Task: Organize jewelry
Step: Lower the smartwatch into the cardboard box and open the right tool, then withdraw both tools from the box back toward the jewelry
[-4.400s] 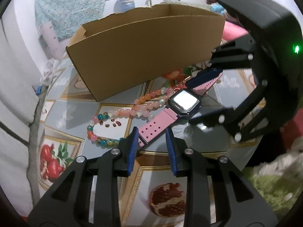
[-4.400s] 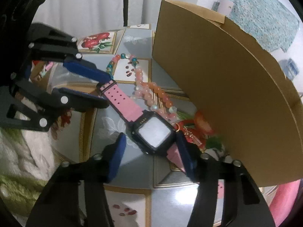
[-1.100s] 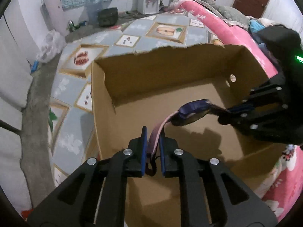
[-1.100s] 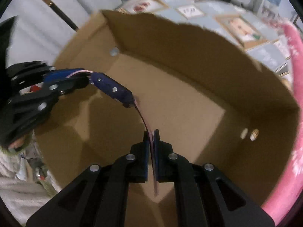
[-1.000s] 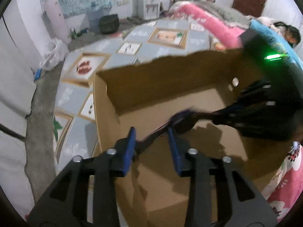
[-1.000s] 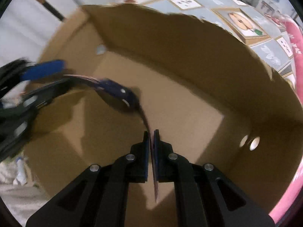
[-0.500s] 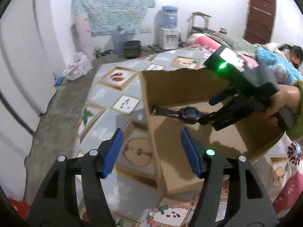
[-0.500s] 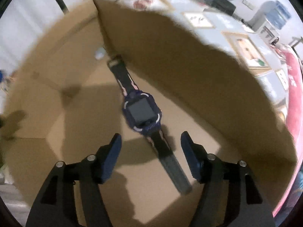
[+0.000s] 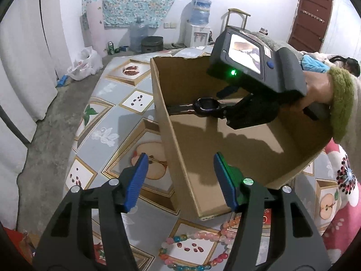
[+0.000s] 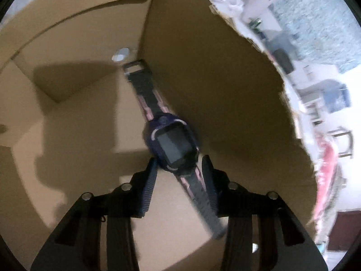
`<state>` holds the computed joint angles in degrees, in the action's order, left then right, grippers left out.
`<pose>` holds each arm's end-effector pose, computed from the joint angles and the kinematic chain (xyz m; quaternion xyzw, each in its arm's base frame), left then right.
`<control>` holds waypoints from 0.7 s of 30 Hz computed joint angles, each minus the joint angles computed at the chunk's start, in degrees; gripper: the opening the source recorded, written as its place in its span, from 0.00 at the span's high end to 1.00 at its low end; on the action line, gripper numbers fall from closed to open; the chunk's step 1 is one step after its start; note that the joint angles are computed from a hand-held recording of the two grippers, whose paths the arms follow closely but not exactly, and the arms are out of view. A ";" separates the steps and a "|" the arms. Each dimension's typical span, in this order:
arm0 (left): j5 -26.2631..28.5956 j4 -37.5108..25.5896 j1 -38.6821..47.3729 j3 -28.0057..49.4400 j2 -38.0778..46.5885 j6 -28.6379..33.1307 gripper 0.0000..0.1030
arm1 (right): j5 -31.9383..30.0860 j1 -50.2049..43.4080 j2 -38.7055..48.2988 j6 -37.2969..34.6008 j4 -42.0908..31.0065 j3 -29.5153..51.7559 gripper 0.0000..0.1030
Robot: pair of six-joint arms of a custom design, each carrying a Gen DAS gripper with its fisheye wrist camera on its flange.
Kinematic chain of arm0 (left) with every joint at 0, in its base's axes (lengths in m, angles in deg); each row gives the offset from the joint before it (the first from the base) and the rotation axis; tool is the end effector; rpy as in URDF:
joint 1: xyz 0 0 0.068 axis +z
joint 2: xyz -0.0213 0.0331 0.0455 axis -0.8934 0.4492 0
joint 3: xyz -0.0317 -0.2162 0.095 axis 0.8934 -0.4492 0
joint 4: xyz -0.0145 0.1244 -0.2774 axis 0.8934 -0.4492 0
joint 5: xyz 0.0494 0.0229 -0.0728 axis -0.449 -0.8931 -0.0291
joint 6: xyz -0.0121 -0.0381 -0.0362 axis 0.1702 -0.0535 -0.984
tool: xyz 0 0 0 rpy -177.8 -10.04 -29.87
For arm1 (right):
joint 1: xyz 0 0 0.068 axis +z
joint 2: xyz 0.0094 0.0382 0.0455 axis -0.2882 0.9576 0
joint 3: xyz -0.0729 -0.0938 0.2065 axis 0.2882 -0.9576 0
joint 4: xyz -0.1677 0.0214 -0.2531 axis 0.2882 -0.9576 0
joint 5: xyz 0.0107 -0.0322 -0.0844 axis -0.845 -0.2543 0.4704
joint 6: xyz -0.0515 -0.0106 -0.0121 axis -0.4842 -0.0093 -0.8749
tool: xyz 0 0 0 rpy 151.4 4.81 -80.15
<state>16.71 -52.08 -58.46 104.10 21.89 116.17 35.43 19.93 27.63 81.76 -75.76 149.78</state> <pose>0.2083 0.0016 0.2552 0.2580 0.9014 -0.1361 0.3199 0.2984 0.2015 0.2452 -0.3005 0.9105 -0.1859 0.2146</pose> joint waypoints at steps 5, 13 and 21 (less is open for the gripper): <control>5.97 -1.84 5.01 0.18 -0.19 3.65 0.44 | 9.05 4.37 -8.47 4.65 0.64 -5.51 0.54; 16.10 -12.99 20.96 1.14 -1.81 18.42 0.33 | 9.18 12.59 -41.69 27.04 -4.37 -14.53 0.49; 11.03 -20.14 30.13 -3.62 -5.70 31.29 0.33 | 18.39 45.72 -48.99 71.49 -3.71 -31.95 0.49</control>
<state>27.74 -72.22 -28.33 100.48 16.20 147.46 53.82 65.65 -21.36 153.26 -79.47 117.83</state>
